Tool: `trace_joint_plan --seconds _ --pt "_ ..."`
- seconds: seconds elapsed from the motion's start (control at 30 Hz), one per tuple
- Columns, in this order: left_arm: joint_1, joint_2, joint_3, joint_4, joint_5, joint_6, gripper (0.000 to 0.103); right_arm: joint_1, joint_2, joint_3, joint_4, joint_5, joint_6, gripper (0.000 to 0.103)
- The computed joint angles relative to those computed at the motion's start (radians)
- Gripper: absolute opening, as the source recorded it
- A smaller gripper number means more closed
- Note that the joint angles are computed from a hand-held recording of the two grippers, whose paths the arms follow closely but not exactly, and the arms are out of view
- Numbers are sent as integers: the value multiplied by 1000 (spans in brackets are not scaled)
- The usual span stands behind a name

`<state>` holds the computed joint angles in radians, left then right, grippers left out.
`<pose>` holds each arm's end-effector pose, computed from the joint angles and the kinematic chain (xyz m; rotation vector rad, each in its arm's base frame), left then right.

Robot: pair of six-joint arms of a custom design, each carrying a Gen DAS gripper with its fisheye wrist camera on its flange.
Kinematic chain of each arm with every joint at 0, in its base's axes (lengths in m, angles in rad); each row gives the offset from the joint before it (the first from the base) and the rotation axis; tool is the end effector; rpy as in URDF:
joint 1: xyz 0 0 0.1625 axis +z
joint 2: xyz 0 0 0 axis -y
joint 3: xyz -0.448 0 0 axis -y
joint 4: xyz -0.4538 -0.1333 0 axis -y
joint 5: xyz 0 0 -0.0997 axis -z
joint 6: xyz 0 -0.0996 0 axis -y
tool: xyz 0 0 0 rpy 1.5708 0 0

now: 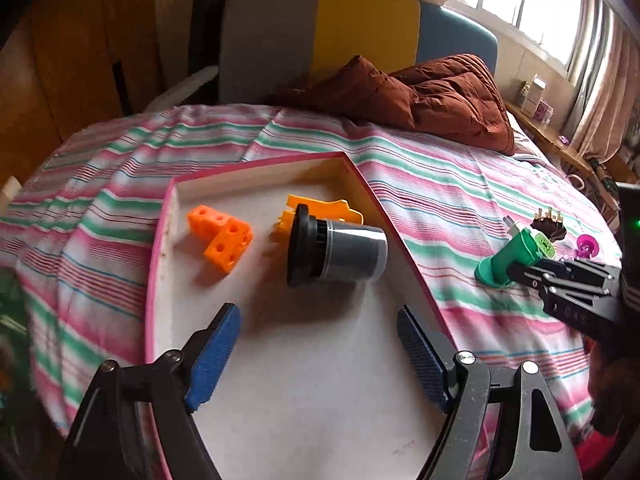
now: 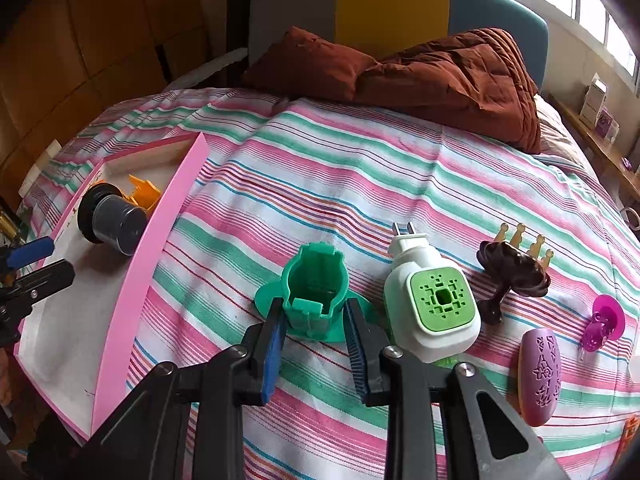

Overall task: Organize rigid objects
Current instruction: 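Lower the black-clear cup into the tray and open the left tool, then carry the green holder into the tray and open the right tool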

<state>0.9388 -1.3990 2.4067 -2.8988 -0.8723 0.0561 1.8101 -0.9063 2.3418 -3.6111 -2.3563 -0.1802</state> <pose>-0.0992 -0.4696 0.1792 0.7007 2.3891 -0.6420 0.1700 -0.4315 0.0643 0.1863 -2.2881 0.7378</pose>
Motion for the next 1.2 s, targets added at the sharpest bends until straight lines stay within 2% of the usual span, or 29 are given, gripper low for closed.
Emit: trace_joint_plan --seconds 0.07,0.13,0.2,0.4,0.63,0.77,0.87,0.9,1.0,1.2 --pt "-28 -30 31 -13 36 3 86 1 0 0 0 -1 1 27" --pt "-50 -62 56 -13 61 -1 87 -3 -3 0 26 -2 21 21" --pt "-63 -90 72 -4 77 -5 87 -3 2 -1 24 -7 20 21" --pt "-80 -162 107 53 100 -36 87 -5 8 2 -1 10 6 21" --pt "-83 -193 123 80 123 -55 87 -9 6 4 -11 31 17 21" --pt "-87 -197 130 91 138 -58 90 -12 4 5 -26 55 28 31" --pt "-88 -201 133 103 137 -64 90 -9 16 -1 -48 49 14 32" --pt "-89 -202 134 108 138 -68 90 -6 25 -5 -65 39 5 32" --pt "-91 -209 143 112 133 -68 90 2 45 -10 -120 24 -34 21" --pt "-95 -224 158 139 122 -88 90 3 41 -7 -120 25 -36 21"
